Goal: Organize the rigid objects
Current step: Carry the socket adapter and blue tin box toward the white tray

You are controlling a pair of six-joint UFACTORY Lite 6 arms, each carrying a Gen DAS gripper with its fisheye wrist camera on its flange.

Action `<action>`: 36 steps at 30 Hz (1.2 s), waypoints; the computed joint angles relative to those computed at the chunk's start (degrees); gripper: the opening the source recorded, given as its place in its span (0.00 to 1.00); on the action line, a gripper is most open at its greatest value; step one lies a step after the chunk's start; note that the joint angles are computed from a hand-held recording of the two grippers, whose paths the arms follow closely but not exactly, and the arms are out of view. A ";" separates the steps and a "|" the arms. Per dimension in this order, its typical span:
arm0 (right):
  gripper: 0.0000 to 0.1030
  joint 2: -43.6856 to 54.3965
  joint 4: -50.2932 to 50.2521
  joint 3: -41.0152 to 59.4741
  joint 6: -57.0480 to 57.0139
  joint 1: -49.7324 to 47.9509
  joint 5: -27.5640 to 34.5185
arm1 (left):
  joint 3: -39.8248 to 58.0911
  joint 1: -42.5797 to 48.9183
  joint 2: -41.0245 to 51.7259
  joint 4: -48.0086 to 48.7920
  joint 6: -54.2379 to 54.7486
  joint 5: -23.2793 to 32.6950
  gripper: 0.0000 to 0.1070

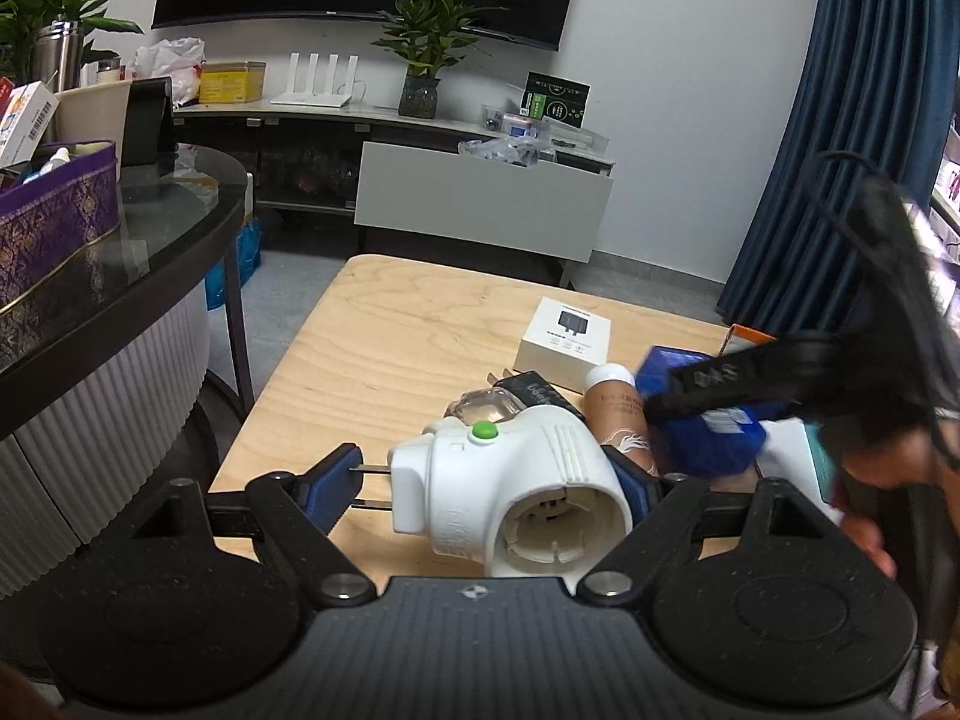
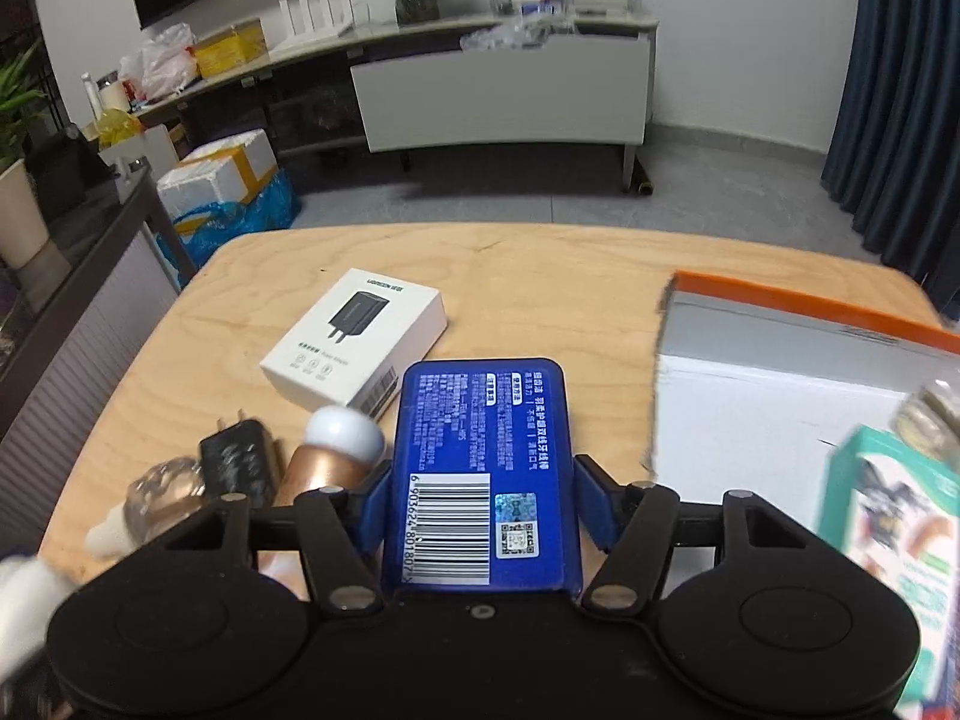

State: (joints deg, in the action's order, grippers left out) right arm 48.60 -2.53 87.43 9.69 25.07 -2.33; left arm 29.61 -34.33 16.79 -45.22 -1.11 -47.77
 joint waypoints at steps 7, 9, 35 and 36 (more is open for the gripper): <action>0.72 -22.21 -7.34 -28.16 7.51 -1.79 -9.84 | 1.31 -4.15 -2.71 -5.04 4.49 1.70 0.80; 0.72 -29.19 -7.64 -35.83 7.68 -2.82 -12.16 | 1.82 -6.52 -3.82 -8.19 7.15 1.56 0.80; 0.72 -73.80 -70.03 -71.62 51.33 -49.05 -24.84 | 29.34 -22.76 8.18 -21.21 27.05 5.06 0.80; 0.72 -73.53 -70.37 -71.44 51.43 -49.74 -25.25 | 30.02 -22.44 8.69 -21.00 26.93 5.45 0.80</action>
State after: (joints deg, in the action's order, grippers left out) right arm -24.93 -72.90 16.00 61.12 -24.67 -27.57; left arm 59.63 -56.77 25.48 -66.22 25.82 -42.32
